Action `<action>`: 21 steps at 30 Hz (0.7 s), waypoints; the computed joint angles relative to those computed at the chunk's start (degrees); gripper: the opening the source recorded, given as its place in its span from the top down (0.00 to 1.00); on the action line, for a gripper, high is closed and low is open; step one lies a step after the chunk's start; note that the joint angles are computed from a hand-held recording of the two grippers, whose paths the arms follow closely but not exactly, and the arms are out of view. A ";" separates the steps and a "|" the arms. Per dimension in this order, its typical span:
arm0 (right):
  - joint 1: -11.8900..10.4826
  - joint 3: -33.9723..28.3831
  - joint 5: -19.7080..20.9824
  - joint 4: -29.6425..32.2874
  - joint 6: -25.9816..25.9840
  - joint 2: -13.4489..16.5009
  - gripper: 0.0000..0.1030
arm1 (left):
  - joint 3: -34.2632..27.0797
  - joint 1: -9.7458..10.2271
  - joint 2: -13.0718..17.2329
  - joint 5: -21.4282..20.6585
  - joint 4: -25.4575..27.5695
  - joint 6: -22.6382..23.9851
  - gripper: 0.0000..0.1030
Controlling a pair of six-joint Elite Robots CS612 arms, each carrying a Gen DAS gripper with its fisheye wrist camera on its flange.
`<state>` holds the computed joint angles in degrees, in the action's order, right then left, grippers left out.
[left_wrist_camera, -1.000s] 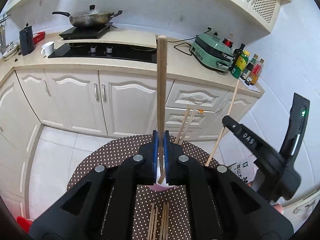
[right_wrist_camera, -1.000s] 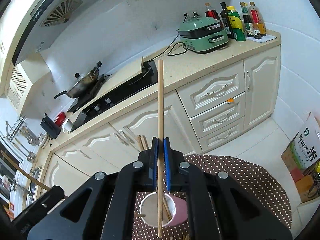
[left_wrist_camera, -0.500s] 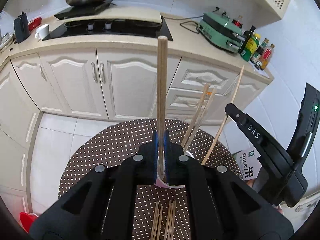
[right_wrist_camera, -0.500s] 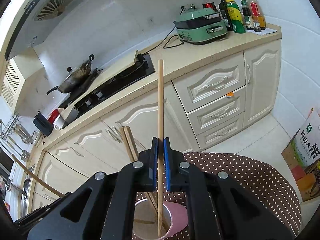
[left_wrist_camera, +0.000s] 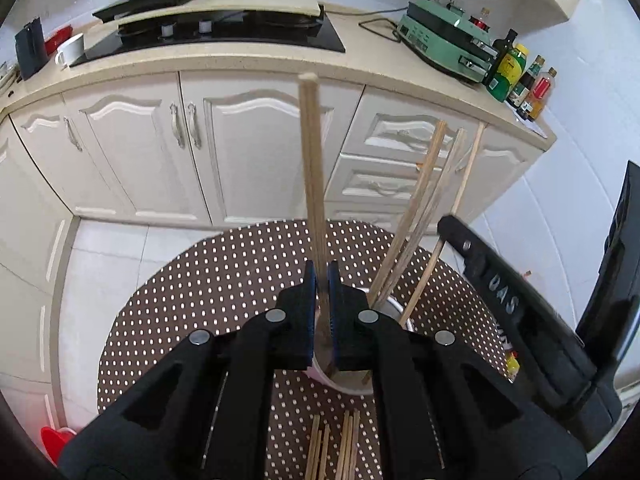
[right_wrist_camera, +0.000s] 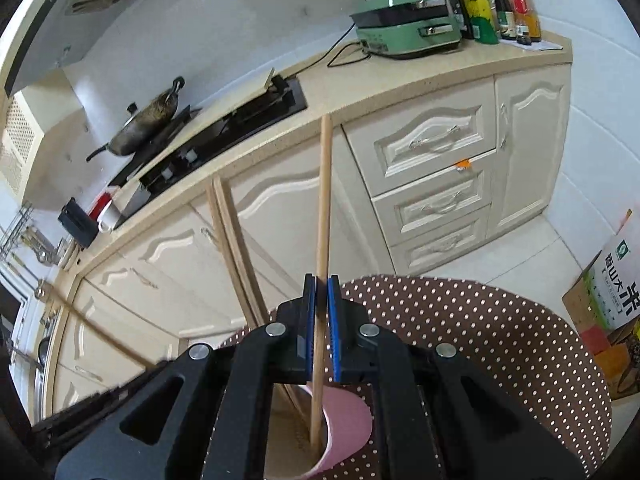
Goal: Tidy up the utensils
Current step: 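Lower the right gripper's chopstick into the cup while the left gripper lowers its own, then open the left gripper over the cup while the right gripper releases its chopstick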
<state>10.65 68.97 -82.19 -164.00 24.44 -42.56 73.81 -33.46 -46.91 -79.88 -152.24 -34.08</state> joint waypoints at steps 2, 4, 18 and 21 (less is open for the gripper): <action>0.00 0.27 0.85 0.19 -1.06 -0.10 0.95 | -0.04 0.05 0.38 0.12 -1.14 0.10 0.93; 0.08 0.43 1.45 0.59 -2.24 -0.21 0.95 | -0.13 0.07 0.70 0.08 -1.85 0.02 0.92; -0.64 2.31 5.99 3.71 -4.40 -1.68 0.86 | 0.27 -0.04 1.15 -0.58 1.37 0.81 0.71; -0.77 3.00 5.83 4.55 -4.61 -2.23 0.68 | 1.56 -0.35 0.65 0.72 -0.19 0.19 0.48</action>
<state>9.88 71.97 -76.36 -159.44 19.84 -44.79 75.37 -33.81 -46.26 -79.17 -152.43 -33.89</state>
